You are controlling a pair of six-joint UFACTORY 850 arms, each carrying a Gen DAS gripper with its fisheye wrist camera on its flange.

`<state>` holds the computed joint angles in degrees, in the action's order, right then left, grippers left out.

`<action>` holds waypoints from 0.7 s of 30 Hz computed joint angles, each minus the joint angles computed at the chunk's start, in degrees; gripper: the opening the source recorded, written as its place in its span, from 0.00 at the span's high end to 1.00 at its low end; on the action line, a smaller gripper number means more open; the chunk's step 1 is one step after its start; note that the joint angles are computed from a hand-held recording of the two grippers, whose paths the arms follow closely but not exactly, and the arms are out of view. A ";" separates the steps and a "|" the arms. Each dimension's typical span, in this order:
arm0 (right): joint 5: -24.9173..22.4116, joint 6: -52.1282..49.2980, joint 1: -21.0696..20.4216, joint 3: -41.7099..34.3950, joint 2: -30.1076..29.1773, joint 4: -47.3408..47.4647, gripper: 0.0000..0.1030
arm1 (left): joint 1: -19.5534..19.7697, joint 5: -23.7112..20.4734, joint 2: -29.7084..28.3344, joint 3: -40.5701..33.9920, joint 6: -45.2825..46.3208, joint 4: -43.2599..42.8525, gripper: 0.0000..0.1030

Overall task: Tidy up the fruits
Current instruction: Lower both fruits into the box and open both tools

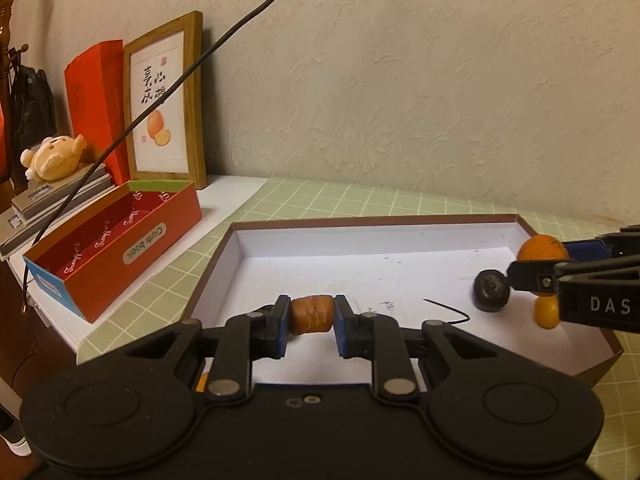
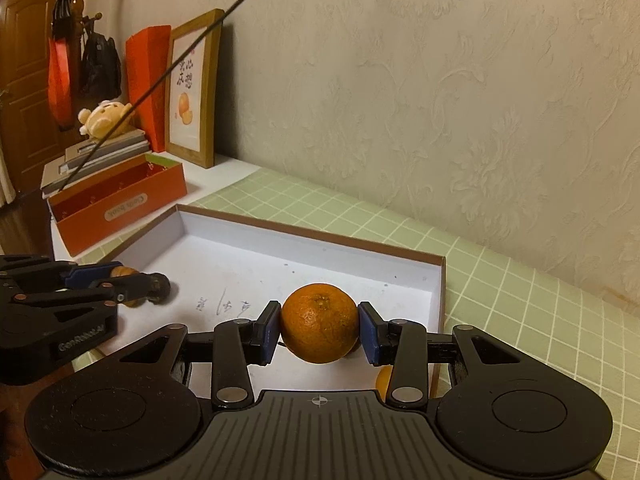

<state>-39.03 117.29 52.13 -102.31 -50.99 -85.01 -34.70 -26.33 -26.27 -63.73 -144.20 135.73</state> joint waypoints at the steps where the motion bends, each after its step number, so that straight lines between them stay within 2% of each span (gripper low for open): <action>1: -0.02 -0.18 -0.11 -0.06 -0.14 0.24 0.60 | 0.14 0.04 -0.10 -0.12 0.19 -0.39 0.88; 21: 1.31 1.24 -2.49 -1.76 -1.87 -1.45 0.60 | 2.73 -0.52 -2.27 -2.23 0.74 -3.15 0.88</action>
<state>-37.72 118.53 49.64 -104.07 -52.86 -86.46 -31.97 -26.85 -28.54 -65.95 -143.46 132.58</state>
